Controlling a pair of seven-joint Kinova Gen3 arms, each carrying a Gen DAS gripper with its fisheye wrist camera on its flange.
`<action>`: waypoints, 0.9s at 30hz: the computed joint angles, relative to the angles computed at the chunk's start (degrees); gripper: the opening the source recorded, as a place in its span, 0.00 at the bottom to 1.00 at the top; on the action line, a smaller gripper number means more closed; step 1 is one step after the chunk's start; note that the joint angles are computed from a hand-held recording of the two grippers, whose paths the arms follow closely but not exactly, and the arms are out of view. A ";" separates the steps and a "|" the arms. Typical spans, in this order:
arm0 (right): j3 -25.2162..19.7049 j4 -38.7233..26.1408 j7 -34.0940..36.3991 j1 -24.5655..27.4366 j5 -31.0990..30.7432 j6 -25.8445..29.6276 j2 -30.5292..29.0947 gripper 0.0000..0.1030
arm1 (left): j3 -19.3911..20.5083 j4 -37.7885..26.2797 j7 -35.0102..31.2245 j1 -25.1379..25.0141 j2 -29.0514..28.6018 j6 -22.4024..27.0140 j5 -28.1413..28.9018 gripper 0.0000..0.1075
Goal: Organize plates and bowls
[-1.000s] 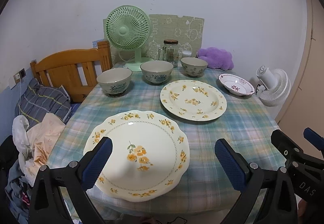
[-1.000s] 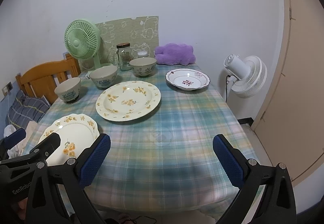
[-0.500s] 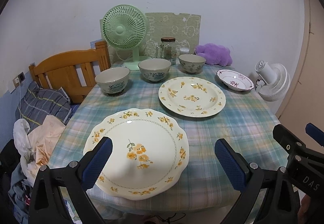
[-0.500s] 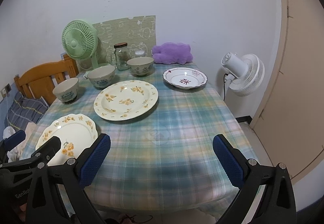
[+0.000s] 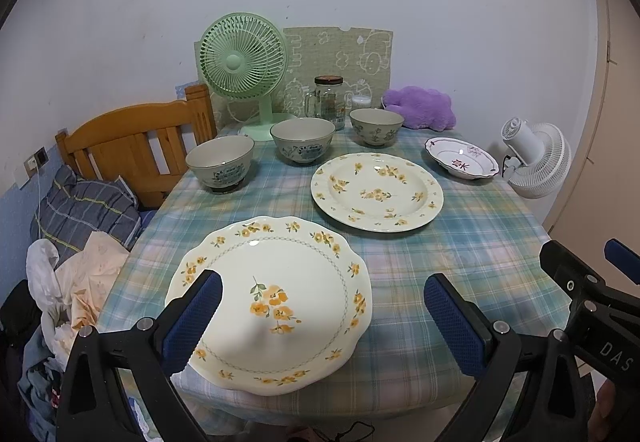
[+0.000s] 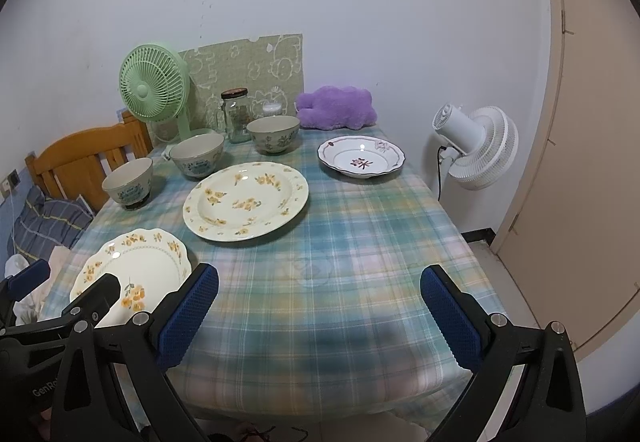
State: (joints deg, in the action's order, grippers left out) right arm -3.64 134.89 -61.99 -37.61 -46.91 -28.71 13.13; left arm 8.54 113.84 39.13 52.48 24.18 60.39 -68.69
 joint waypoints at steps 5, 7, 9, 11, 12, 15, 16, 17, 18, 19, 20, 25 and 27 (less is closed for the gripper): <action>-0.07 0.01 -0.07 -0.01 -0.10 -0.07 -0.10 0.99 | 0.03 -0.14 -0.08 0.07 0.07 0.22 0.06 0.94; -0.16 0.11 -0.24 0.14 0.17 -0.11 -0.15 0.99 | 0.05 -0.31 -0.31 0.14 0.06 0.48 0.10 0.94; -0.17 0.11 -0.23 0.13 0.16 -0.24 -0.14 0.99 | 0.07 -0.36 -0.43 0.15 -0.01 0.53 0.13 0.94; -0.13 0.03 0.07 0.04 -0.11 -0.18 -0.23 0.99 | 0.08 -0.38 -0.39 0.19 0.01 0.58 0.16 0.94; -0.20 0.08 -0.05 0.13 0.02 -0.13 -0.26 0.99 | 0.07 -0.38 -0.32 0.24 0.05 0.65 0.14 0.94; -0.29 0.15 -0.15 0.13 0.10 -0.31 -0.25 0.99 | 0.09 -0.41 -0.47 0.26 -0.02 0.81 0.19 0.94; -0.28 0.16 -0.14 0.19 0.12 -0.20 -0.36 0.99 | 0.11 -0.46 -0.62 0.23 -0.09 0.88 0.25 0.94; -0.29 0.13 -0.15 0.25 0.21 -0.15 -0.39 0.99 | 0.11 -0.47 -0.72 0.18 -0.15 0.90 0.27 0.94; -0.28 0.11 -0.07 0.22 0.11 -0.15 -0.39 0.99 | 0.12 -0.43 -0.71 0.18 -0.18 0.91 0.26 0.94; -0.24 0.14 0.16 0.06 -0.24 -0.16 -0.50 0.99 | 0.14 -0.39 -0.69 0.18 -0.19 0.90 0.25 0.94; -0.30 0.17 0.16 0.04 -0.30 -0.29 -0.45 0.99 | 0.14 -0.46 -0.81 0.09 -0.22 0.89 0.27 0.94; -0.08 -0.33 1.05 -0.22 -1.23 0.05 -0.59 0.99 | 0.29 -0.31 -1.88 -0.32 -0.91 0.76 0.84 0.94; 0.07 -1.06 1.93 -0.28 -2.01 0.79 -0.59 0.99 | 0.26 0.04 -2.19 -0.62 -1.34 0.69 0.93 0.94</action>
State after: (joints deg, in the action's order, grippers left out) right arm -3.58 133.83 -60.07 -37.90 -48.92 -27.92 12.55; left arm 8.80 113.87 36.94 51.86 22.84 61.07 -67.76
